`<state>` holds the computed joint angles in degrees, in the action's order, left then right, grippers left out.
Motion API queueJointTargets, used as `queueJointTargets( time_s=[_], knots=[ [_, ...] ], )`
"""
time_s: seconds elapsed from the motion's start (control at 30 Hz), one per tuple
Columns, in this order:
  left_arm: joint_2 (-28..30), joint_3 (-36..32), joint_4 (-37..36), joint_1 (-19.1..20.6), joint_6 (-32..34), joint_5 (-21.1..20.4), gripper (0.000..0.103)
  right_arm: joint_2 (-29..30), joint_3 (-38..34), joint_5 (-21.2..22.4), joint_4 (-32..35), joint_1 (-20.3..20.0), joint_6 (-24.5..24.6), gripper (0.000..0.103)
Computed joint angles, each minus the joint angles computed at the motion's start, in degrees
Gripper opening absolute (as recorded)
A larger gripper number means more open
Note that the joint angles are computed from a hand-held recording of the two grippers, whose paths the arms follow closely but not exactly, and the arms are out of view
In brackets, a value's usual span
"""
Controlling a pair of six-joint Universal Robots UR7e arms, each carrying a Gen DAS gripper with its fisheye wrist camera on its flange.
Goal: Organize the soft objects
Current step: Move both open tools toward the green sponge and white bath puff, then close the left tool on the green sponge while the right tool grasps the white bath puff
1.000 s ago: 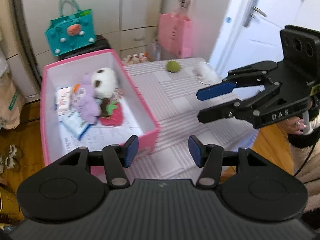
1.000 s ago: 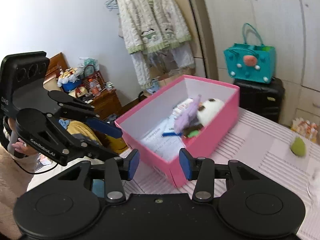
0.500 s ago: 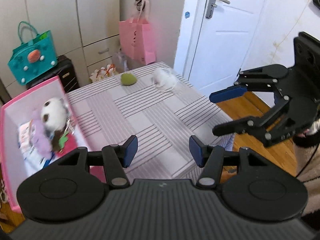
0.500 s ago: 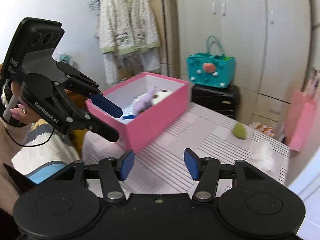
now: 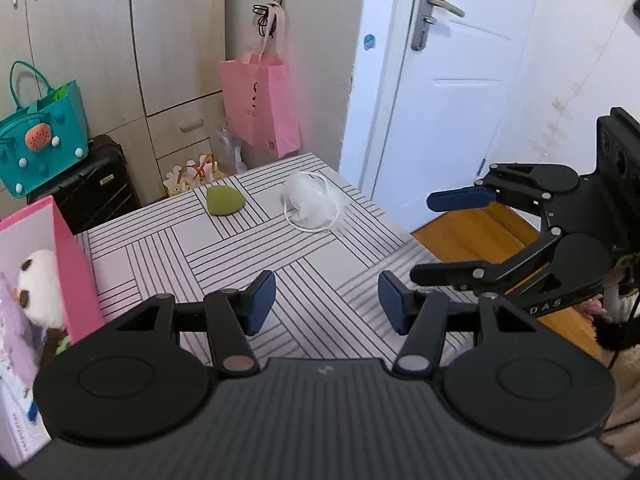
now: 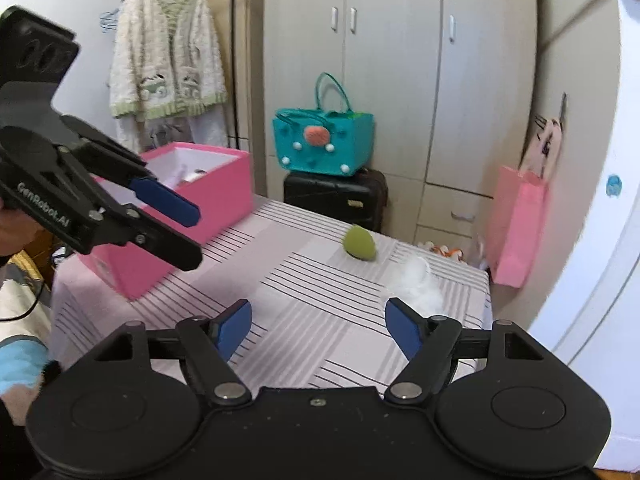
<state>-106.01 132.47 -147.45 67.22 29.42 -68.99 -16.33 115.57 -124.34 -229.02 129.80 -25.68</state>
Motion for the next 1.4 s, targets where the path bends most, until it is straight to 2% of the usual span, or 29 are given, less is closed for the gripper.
queueJointTargets(
  time_s=[0.13, 0.23, 0.3, 0.43, 0.6, 0.67, 0.77, 0.9, 1.1, 1.17, 1.23, 1.27, 1.3, 1.4],
  knots=[
    [5.2, 0.0, -7.7, 3.2, -1.5, -1.5, 0.056, -0.2, 0.6, 1.6, -1.5, -3.1, -0.5, 0.078],
    [8.1, -2.2, -7.9, 6.0, -5.0, -5.3, 0.056, 0.6, 0.1, 2.8, -3.3, -5.1, -2.3, 0.078],
    [9.6, -2.3, -10.2, 6.6, -6.1, -6.1, 0.056, 1.1, -0.7, 2.7, -3.0, -6.1, -3.6, 0.078],
    [13.9, -1.4, -20.2, 6.3, -5.5, -4.2, 0.056, 3.7, -3.5, 3.1, -7.1, -8.0, -9.1, 0.078],
    [21.8, -2.1, -35.6, 6.5, -1.0, 0.0, 0.056, 4.3, -5.7, 5.5, -6.7, -11.2, -8.6, 0.075],
    [24.3, -3.2, -39.1, 7.0, -0.4, 1.5, 0.056, 4.8, -7.0, 6.4, -6.9, -12.7, -8.4, 0.075],
    [26.5, -6.2, -36.8, 8.8, -4.3, 0.2, 0.056, 4.9, -8.7, 7.4, -5.1, -14.3, -7.8, 0.075],
    [31.1, -7.8, -42.0, 9.3, -5.2, 1.2, 0.056, 5.1, -10.7, 8.9, -2.1, -16.2, -6.0, 0.076],
    [35.3, -10.8, -45.0, 10.1, -7.0, 1.6, 0.056, 5.0, -12.1, 11.3, 1.0, -18.4, -0.4, 0.076],
    [36.9, -12.0, -45.5, 10.1, -6.8, 2.3, 0.056, 5.2, -13.0, 10.1, 2.2, -18.5, 0.6, 0.076],
    [39.4, -12.9, -48.3, 9.8, -4.9, 3.7, 0.056, 5.9, -15.1, 4.8, 5.6, -17.4, -0.2, 0.077],
    [40.8, -13.4, -50.3, 9.7, -3.7, 4.6, 0.056, 6.4, -15.7, 3.9, 5.4, -17.3, -1.5, 0.076],
    [41.7, -14.1, -50.6, 9.9, -3.2, 4.7, 0.056, 6.8, -15.9, 3.9, 4.7, -17.3, -2.6, 0.076],
    [42.9, -16.7, -46.7, 11.2, -5.9, 2.7, 0.056, 6.3, -15.0, 6.4, 4.9, -18.1, -1.1, 0.076]
  ],
)
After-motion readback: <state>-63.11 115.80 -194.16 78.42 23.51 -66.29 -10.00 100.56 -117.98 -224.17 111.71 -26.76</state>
